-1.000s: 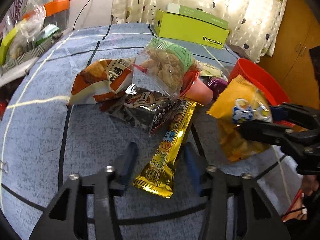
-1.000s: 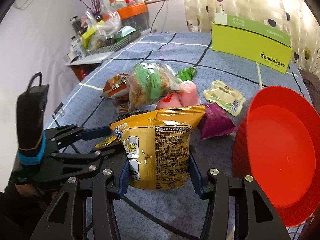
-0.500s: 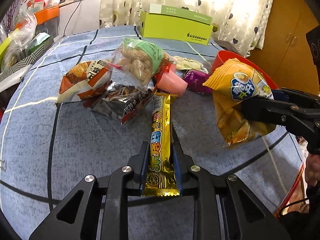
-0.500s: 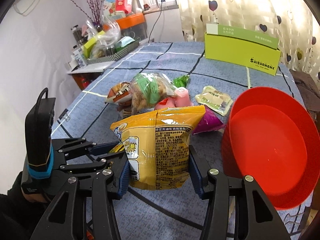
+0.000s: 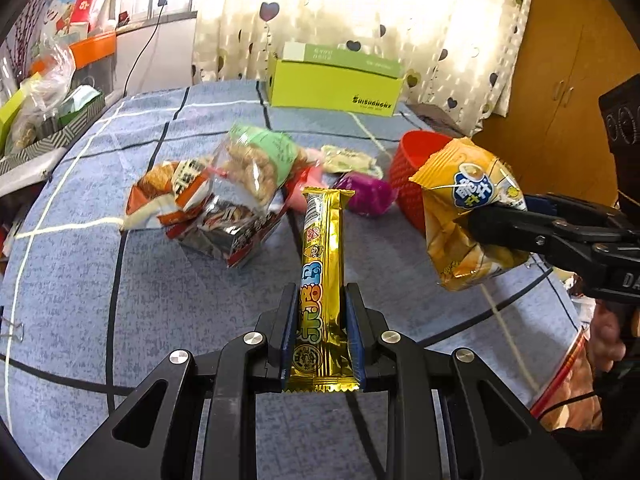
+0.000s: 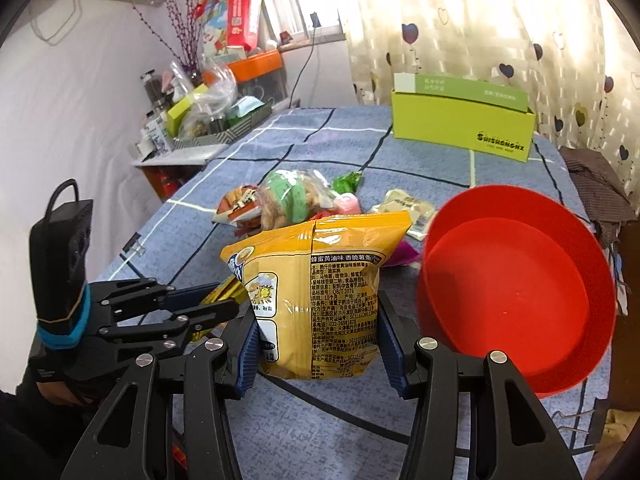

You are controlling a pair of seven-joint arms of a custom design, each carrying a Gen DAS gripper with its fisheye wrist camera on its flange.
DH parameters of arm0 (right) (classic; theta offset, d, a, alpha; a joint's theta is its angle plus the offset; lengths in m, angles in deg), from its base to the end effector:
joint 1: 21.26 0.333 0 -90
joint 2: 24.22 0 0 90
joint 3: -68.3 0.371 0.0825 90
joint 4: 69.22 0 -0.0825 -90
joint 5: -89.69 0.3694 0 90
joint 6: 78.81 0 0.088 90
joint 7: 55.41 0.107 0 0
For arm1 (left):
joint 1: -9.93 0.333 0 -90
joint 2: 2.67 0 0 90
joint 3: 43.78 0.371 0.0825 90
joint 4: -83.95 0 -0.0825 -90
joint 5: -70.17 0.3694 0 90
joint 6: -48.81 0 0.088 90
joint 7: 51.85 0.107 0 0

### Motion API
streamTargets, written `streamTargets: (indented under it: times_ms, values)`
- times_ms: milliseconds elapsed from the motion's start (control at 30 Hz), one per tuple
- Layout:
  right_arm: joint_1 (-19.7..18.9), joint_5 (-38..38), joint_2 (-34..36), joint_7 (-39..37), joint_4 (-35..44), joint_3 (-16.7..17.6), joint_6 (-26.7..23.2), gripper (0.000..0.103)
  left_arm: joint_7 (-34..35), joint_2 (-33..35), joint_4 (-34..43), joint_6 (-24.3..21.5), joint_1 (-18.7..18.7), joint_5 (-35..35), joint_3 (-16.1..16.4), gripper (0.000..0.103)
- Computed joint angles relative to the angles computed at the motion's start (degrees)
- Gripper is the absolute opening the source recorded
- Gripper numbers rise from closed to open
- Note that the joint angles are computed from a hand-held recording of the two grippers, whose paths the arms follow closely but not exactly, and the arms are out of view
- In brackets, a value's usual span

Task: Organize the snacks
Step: 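Carry the chip bag with the right gripper while the left carries the candy bar to the red basket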

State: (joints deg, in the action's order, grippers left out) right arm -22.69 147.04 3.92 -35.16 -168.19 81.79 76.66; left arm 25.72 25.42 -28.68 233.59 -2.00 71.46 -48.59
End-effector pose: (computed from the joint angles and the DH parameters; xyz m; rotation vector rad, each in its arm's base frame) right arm 0.7047 0.0922 0.4032 -2.0237 1.1530 -0.2527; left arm 0.6556 -0.1908 0.3731 -1.7839 1.9183 -0.9354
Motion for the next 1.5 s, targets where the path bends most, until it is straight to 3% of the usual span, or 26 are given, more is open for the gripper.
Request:
streamTargets:
  times_ms: [567, 733, 1000, 1500]
  values:
    - [-2.71, 0.42, 1.57, 3.66, 2.41, -0.65, 4.22, 0.049, 1.55, 2.28, 6.46, -2.37, 0.78, 0.96, -2.73, 0.024]
    - [-3.93, -0.86, 2.68, 6.21, 3.71, -0.73, 5.55, 0.049, 3.66, 3.93, 10.22, -3.78, 1.9, 1.48, -5.32, 0.024]
    - [-4.98, -7.67, 5.74, 14.78, 6.62, -1.85, 7.13, 0.049, 7.03, 7.61, 17.92, -8.3, 1.76, 1.36, -7.89, 0.024]
    - [-5.85, -24.86, 10.56, 31.92, 11.07, -3.71, 6.9, 0.05, 11.77, 15.79, 33.99, -17.46, -0.46, -0.79, -9.02, 0.024]
